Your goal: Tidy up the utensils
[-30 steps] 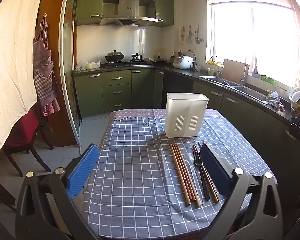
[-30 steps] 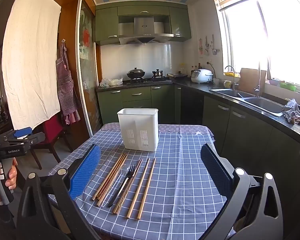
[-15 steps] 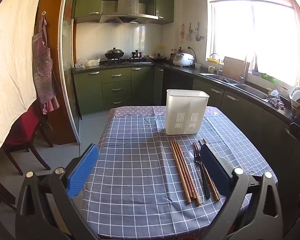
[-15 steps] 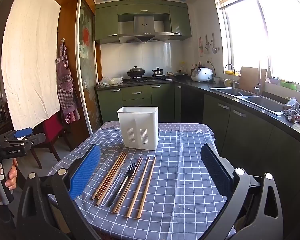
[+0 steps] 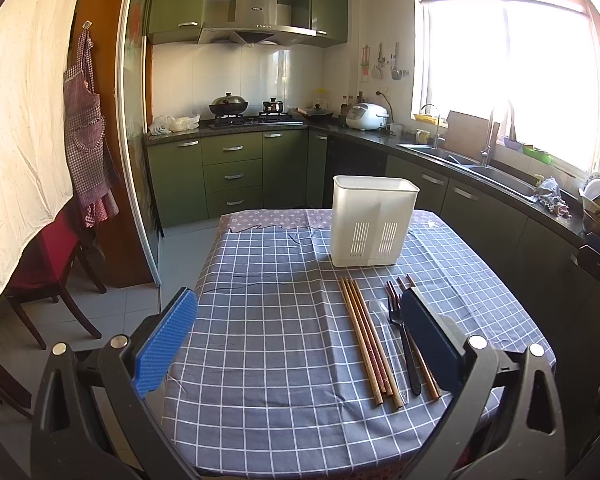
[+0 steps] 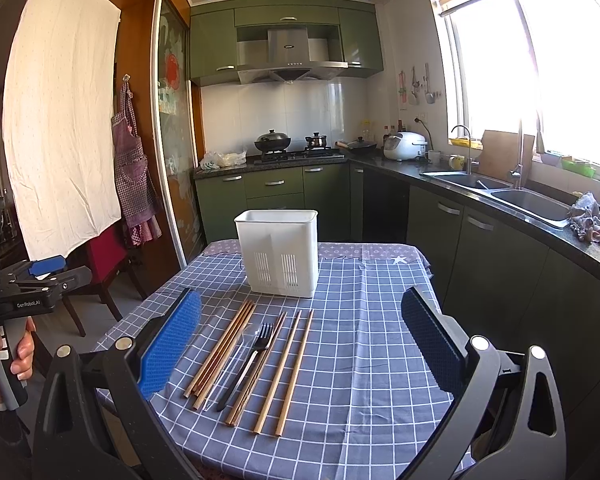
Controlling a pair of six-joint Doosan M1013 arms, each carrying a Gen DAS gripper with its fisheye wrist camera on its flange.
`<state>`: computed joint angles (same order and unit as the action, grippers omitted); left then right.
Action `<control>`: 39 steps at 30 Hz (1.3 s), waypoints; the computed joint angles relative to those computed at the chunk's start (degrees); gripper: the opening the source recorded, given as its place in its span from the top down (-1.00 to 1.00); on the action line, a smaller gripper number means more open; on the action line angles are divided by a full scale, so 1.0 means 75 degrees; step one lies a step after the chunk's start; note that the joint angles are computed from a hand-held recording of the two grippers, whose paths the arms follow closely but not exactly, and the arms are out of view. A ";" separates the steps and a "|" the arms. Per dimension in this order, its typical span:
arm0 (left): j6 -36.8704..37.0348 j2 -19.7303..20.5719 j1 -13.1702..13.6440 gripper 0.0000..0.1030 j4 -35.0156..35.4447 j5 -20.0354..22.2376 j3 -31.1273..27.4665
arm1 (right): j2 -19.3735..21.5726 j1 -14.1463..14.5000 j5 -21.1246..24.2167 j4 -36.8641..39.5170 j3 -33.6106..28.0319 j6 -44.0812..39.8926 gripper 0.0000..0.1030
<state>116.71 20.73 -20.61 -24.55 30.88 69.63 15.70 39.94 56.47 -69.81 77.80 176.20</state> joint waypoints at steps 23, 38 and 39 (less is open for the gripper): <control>-0.0075 0.0011 -0.0023 -0.88 0.0118 0.0057 0.0038 | -0.0002 -0.0035 -0.0051 0.0129 -0.0014 -0.0122 -0.92; -0.0102 0.0012 -0.0036 -0.88 0.0172 0.0132 0.0012 | 0.0009 -0.0066 -0.0087 0.0229 -0.0050 -0.0220 -0.92; -0.0116 0.0019 -0.0034 -0.88 0.0191 0.0136 -0.0003 | 0.0009 -0.0069 -0.0093 0.0239 -0.0051 -0.0232 -0.92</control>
